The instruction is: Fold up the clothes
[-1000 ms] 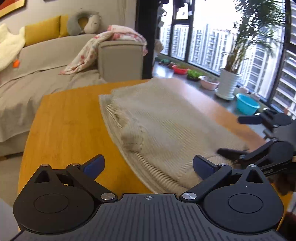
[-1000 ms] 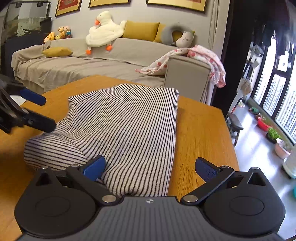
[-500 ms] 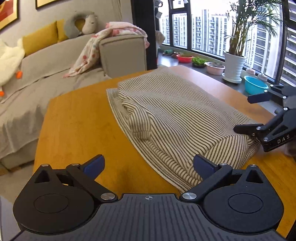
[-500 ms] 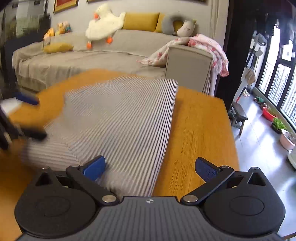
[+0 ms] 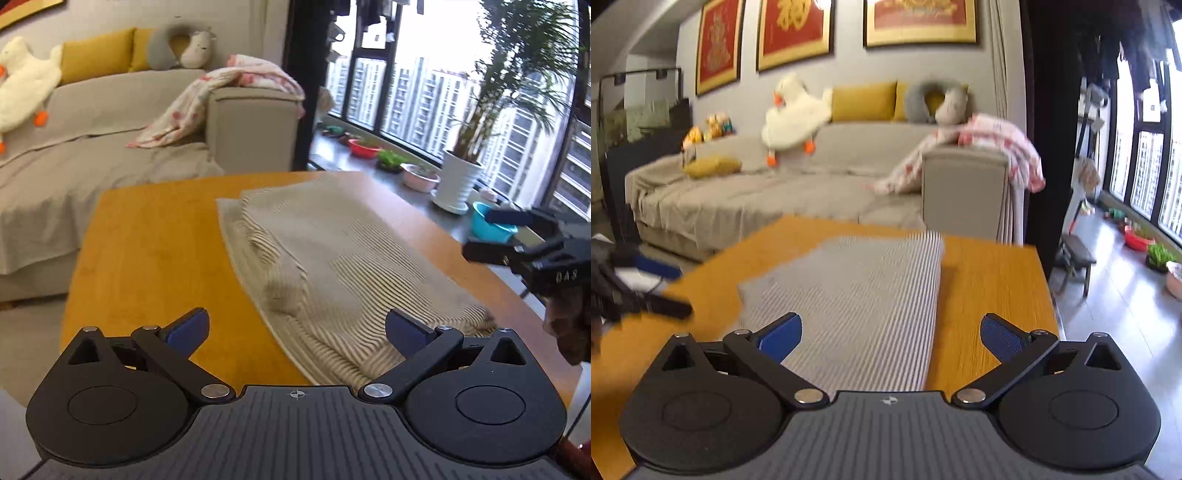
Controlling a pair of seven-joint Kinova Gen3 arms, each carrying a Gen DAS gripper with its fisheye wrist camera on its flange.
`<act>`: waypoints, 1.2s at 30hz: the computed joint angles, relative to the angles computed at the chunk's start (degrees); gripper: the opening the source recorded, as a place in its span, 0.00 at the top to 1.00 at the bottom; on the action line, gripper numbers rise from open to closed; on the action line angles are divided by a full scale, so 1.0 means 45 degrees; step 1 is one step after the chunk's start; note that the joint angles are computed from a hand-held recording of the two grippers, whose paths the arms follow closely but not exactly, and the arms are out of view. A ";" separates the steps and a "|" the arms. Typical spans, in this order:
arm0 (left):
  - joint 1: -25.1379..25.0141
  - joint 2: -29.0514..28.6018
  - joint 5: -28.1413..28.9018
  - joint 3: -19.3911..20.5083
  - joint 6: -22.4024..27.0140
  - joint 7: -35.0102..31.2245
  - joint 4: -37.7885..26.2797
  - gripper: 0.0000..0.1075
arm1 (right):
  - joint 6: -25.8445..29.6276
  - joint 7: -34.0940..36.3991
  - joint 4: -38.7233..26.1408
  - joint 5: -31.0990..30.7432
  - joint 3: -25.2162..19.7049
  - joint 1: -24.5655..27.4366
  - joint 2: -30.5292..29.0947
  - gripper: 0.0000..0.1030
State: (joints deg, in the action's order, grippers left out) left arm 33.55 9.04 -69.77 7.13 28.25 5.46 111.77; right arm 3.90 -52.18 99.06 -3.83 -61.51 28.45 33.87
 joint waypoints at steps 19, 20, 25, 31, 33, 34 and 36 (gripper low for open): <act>0.1042 0.0952 0.0536 -0.0545 0.1119 -0.0972 -0.0514 0.04 | 0.2406 0.5066 0.0931 0.1096 -0.1893 0.0755 0.0228 0.36; 0.1037 0.0937 0.0536 -0.0496 0.1199 -0.0971 -0.0523 0.04 | 0.2325 0.5471 0.1145 0.1109 -0.1680 0.0482 0.0049 0.37; 0.0962 0.0720 0.0211 -0.0370 0.1387 -0.0562 -0.0340 0.04 | 0.0197 0.7101 0.2416 0.1345 -0.1282 -0.0029 -0.0373 0.39; 0.0570 0.0109 -0.0570 -0.0219 0.1762 0.1205 0.0188 0.04 | -0.0566 0.4896 0.1518 0.0499 -0.1069 -0.0447 -0.0340 0.88; 0.0336 -0.0095 -0.0765 -0.0066 0.1909 0.1733 0.0346 0.04 | -0.1087 0.3913 0.1211 0.0106 -0.1539 -0.0102 -0.0064 0.88; 0.0199 -0.0108 -0.0702 0.0042 0.1973 0.1746 0.0339 0.04 | -0.1098 0.3654 0.1112 0.0148 -0.1486 -0.0195 -0.0083 0.88; -0.0013 -0.0135 -0.0556 0.0189 0.2072 0.1742 0.0314 0.04 | -0.0501 0.3409 0.0923 0.0512 -0.0999 -0.0744 -0.0177 0.88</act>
State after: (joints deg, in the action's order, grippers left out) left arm 33.49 8.43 -72.27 7.98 37.57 13.30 113.18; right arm 1.64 -36.84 103.21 -1.53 -66.00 25.10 33.07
